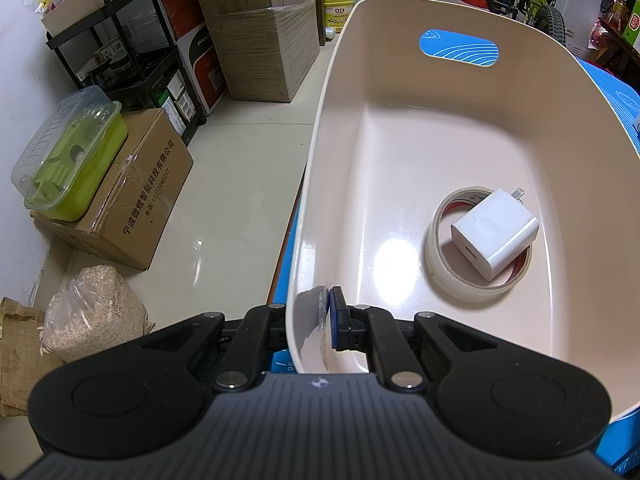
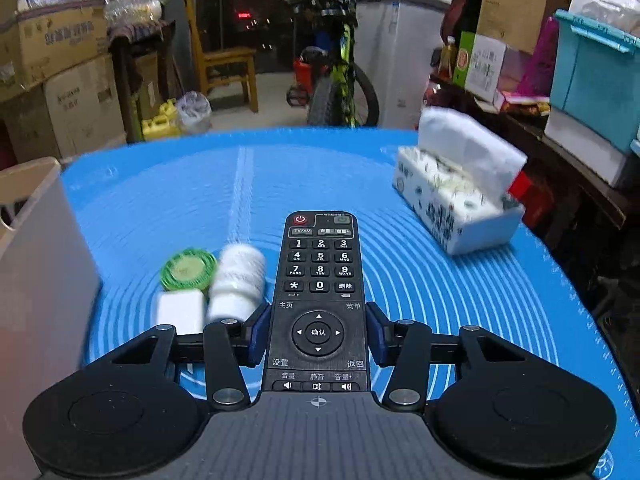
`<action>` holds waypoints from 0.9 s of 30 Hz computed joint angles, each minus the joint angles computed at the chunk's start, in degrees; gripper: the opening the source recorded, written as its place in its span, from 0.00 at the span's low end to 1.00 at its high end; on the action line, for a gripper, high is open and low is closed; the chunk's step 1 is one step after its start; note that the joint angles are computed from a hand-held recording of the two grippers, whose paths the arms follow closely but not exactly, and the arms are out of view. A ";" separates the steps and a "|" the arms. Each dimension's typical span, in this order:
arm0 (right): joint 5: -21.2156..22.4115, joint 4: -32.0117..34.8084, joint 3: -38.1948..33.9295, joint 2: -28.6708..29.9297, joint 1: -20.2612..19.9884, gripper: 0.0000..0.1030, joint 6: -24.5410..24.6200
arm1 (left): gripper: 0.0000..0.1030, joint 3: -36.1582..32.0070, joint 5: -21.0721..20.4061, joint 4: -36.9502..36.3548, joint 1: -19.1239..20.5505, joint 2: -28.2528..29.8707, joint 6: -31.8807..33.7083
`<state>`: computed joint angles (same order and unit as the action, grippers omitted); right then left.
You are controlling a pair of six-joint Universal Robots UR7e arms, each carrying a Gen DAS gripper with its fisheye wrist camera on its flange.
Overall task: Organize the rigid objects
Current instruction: 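Carry the black remote into the basket and release it beside the tape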
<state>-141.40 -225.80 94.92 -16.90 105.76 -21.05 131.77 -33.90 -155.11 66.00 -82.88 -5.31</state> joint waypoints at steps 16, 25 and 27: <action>11.44 -0.90 0.45 -3.73 8.03 0.52 -1.18 | 0.12 -0.08 0.04 0.06 -0.04 0.10 -0.10; 15.97 14.01 -8.00 0.26 11.81 0.52 -1.93 | 0.12 0.05 0.03 -0.42 0.12 0.13 0.32; 15.85 18.56 -10.81 1.84 12.23 0.52 -2.25 | 0.12 0.11 0.00 -0.58 0.20 0.11 0.46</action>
<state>-125.55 -207.24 84.11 -15.06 117.99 -23.29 131.87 -33.90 -155.68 66.20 -82.77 -4.85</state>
